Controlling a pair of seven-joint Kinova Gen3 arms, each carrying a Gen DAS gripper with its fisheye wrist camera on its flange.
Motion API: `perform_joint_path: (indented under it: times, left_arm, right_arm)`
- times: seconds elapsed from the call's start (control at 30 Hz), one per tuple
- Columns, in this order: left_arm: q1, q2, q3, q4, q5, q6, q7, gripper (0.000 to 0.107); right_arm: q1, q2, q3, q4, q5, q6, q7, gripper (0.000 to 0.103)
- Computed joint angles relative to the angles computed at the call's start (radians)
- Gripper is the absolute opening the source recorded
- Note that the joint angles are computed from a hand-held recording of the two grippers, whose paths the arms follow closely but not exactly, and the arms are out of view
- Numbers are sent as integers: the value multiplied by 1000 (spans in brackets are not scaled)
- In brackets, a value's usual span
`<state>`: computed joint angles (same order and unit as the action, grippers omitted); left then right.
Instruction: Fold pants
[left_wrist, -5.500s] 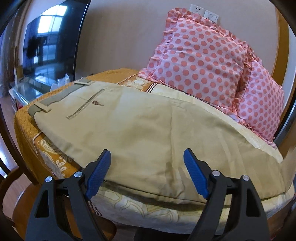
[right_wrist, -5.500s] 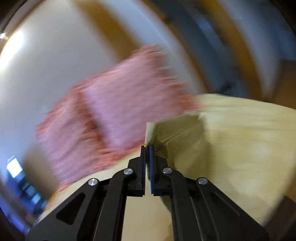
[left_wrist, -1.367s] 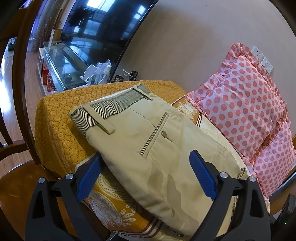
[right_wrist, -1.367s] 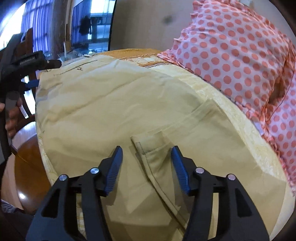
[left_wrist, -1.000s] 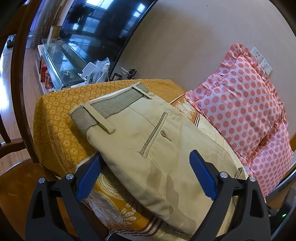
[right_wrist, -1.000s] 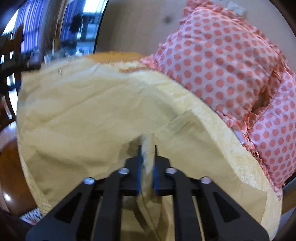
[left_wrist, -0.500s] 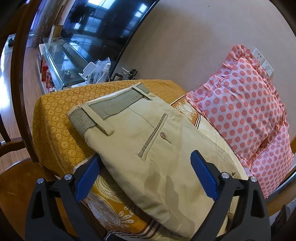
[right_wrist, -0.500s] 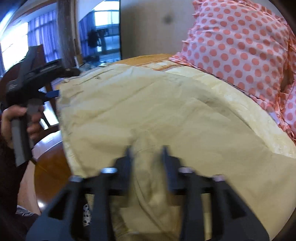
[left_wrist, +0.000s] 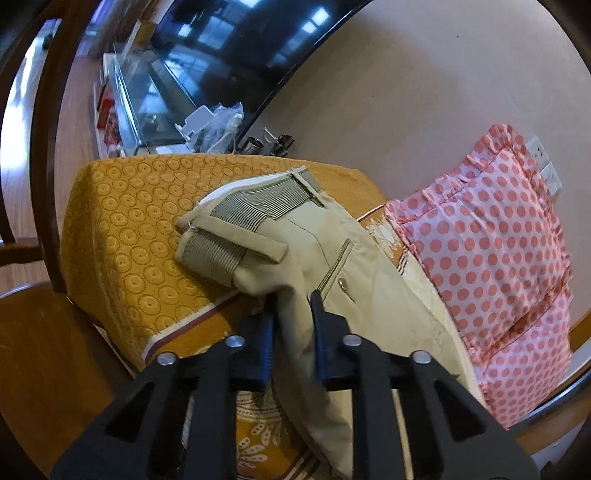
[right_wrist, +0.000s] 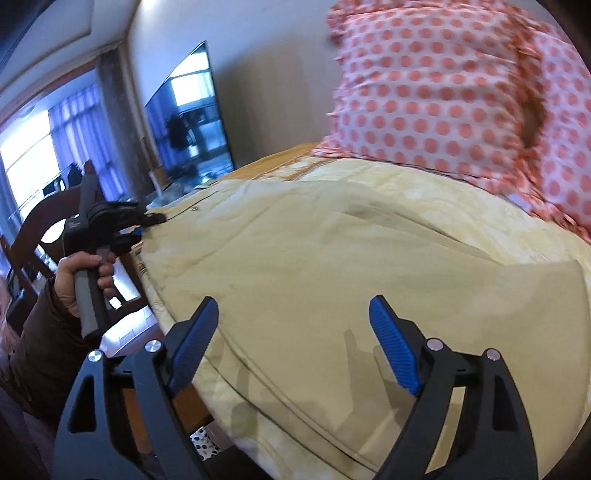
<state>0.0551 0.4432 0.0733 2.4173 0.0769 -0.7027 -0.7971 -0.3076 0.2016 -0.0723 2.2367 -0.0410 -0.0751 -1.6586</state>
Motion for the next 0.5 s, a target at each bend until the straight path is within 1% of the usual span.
perform_joint_path:
  times: [0.03,0.07,0.1,0.2,0.23,0.3,0.33,0.4,0.47,0.5]
  left_arm:
    - [-2,-12,-4,2,-13,7,0,13]
    - [14,-19,-16,-6,-10,23,-17,13]
    - [47,-33,-37,-9,10,30,-50,11]
    - [186,-66,-115,-14,127,23,-172,10]
    - [233,-82,-137,-19,168,29,-213,10]
    - [325,-98,-195,-47,247,64,-294,9]
    - [372,-106,-224,-62,285,83,-335,9]
    - [464,-126,-269,-93,315,104,-416,9]
    - [557,-143,-319,-130,320,129,-497,8]
    - [603,-143,-338,-154,309,131,-538,8]
  right_arm:
    - [30,-7,-20,8,8,-5,-9,84]
    - [63,-17,-42,23,17,-16,-21,84]
    - [95,-26,-63,38,29,-27,-36,85]
    - [172,-42,-115,68,83,-56,-92,85]
    - [181,-44,-121,73,94,-60,-103,85]
    - [237,-50,-159,93,157,-80,-164,85]
    - [249,-53,-164,100,178,-89,-182,85]
    - [252,-69,-151,125,205,-115,-214,85]
    - [215,-95,-100,158,184,-148,-201,85]
    - [193,-111,-70,176,152,-166,-179,85]
